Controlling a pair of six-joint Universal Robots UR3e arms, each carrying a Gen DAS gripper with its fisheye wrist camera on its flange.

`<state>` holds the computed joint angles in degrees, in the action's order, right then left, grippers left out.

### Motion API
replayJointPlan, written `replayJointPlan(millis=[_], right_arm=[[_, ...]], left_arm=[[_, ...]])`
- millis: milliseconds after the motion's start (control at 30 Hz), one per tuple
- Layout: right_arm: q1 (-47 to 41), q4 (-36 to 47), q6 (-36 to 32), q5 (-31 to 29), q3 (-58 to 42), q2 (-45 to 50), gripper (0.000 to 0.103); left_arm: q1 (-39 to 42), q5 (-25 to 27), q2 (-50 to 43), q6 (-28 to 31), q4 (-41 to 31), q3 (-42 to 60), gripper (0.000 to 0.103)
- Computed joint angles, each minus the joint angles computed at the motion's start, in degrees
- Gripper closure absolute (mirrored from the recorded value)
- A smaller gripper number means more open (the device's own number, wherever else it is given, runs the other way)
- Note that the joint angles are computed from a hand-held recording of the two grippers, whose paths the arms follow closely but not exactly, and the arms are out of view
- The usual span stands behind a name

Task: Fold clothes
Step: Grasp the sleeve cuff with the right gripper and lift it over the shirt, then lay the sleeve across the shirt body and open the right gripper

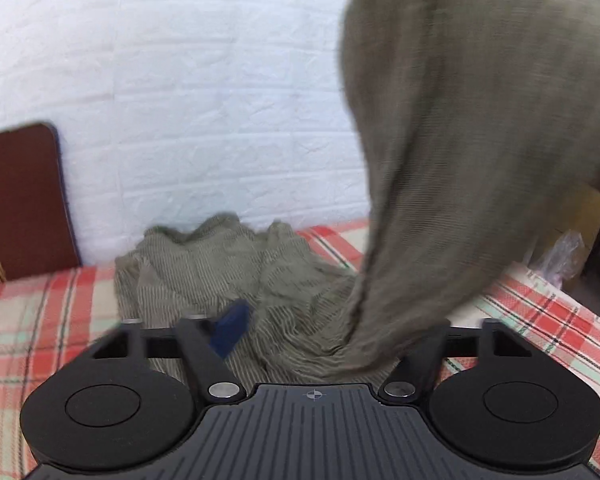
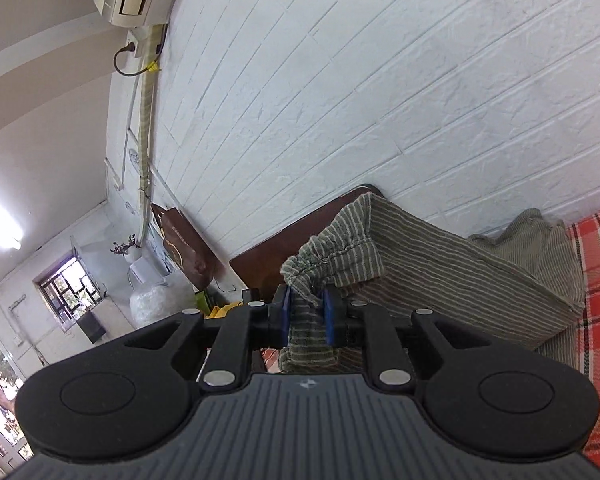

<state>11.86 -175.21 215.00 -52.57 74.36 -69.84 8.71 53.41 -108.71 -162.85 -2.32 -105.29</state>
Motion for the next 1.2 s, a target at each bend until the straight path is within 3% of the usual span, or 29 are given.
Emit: replayJointPlan(millis=[33, 67, 167, 267, 367, 433, 467, 633, 667, 700, 733, 767, 867, 967, 1067, 1200], right_arm=[[-0.3, -1.66, 0.9, -0.1, 3.42, -1.67, 0.082], [-0.67, -3.47, 1.78, -0.11, 6.88, -3.31, 0.082], [-2.46, -9.7, 5.61, 2.78, 17.74, -7.37, 0.081], [-4.38, -15.11, 9.0, 7.03, 28.8, -10.99, 0.08], [-4.94, -15.49, 8.98, 10.2, 38.02, -13.98, 0.08], [-5.3, -14.55, 8.55, 10.88, 44.1, -16.46, 0.08], [-5.57, -13.99, 8.47, 10.85, 46.94, -17.75, 0.08], [-8.81, -9.36, 7.72, 12.01, 57.49, -23.87, 0.08], [-9.02, -5.13, 5.3, 12.12, 57.98, -25.61, 0.079], [-9.18, -0.85, 2.91, 12.11, 58.32, -27.29, 0.071], [-9.27, 3.56, 0.62, 11.8, 58.42, -28.97, 0.06], [-9.54, 8.27, -1.69, 11.27, 58.28, -30.92, 0.056], [-12.93, 22.73, -9.56, 11.69, 58.21, -37.76, 0.054], [-18.26, 33.68, -15.57, 12.41, 56.34, -43.86, 0.053], [-19.87, 32.65, -17.26, 8.81, 51.78, -42.73, 0.048], [-17.69, 22.38, -17.61, 4.24, 39.55, -28.62, 0.048]], left_arm=[[1.0, -2.4, -0.59, 0.22, -4.61, 1.6, 0.103], [2.39, -4.93, -0.67, 0.17, -7.87, 1.96, 0.103], [4.78, -7.16, 1.46, 4.68, -8.6, -2.16, 0.103], [7.02, -9.22, 5.86, 16.56, -13.38, -6.66, 0.103], [7.06, -6.74, 8.57, 27.55, -21.25, -7.15, 0.103], [6.42, -4.53, 9.21, 31.31, -23.67, -7.38, 0.101], [5.93, -3.83, 9.02, 31.61, -23.55, -7.66, 0.098], [3.07, -1.58, 7.53, 32.87, -24.71, -7.92, 0.062], [2.41, -0.55, 7.19, 33.57, -24.53, -7.93, 0.05], [1.85, 0.41, 7.0, 34.31, -24.49, -8.01, 0.043], [1.76, 1.03, 7.32, 35.23, -24.98, -8.32, 0.042], [2.16, 1.31, 7.75, 36.34, -25.79, -8.59, 0.041], [4.96, 0.86, 11.12, 39.23, -30.37, -10.02, 0.03], [9.11, -1.16, 14.97, 42.62, -41.04, -8.87, 0.021], [13.66, -5.06, 17.42, 47.06, -53.2, -5.68, 0.021], [17.87, -13.18, 16.18, 44.51, -57.83, -1.31, 0.021]])
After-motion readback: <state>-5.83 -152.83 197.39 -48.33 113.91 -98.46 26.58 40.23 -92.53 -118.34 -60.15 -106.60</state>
